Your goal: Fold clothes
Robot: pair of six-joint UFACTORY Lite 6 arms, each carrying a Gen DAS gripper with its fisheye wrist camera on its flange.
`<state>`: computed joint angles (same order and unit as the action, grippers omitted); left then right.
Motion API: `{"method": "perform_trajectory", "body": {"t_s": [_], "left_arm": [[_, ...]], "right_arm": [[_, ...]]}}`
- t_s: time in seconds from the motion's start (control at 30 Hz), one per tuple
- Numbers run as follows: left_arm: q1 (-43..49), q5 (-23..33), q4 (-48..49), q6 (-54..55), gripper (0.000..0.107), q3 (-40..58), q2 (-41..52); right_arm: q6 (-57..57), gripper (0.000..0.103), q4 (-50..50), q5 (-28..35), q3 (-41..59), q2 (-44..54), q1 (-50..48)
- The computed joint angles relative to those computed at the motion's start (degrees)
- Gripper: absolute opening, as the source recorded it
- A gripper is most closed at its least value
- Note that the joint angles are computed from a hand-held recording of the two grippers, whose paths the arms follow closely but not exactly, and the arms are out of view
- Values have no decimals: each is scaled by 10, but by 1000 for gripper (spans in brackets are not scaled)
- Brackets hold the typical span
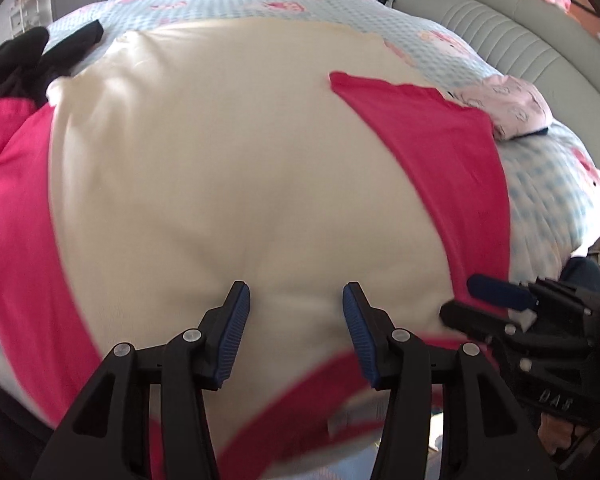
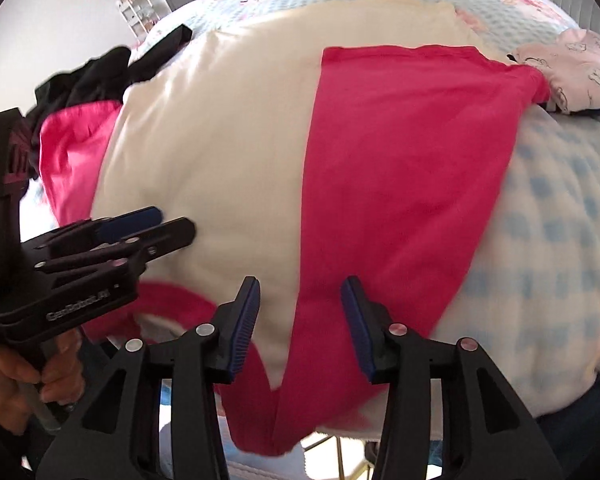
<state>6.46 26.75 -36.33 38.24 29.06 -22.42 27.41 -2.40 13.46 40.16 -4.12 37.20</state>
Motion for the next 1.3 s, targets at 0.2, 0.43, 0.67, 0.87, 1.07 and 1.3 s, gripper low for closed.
{"method": "perform_trajectory", "body": {"t_s": [0.2,0.43,0.67,0.87,1.07,1.3], "left_arm": [[142,133,-110,146,51,-10,-65],[401,251,-167,264,51,86,0],[574,223,-195,284,51,244,166],[581,251,-161,211,52,410,378],[539,257,-211,252,17,415,395],[415,265,-203,250,2,474,307]], "right_arm": [[-19,44,41,44,0,-64,1],[-89,44,96,84,173,50,23],[-98,45,103,125,387,222,79],[-79,45,118,135,448,302,107],[-73,45,134,132,424,311,100],[-35,45,105,118,378,246,58]]}}
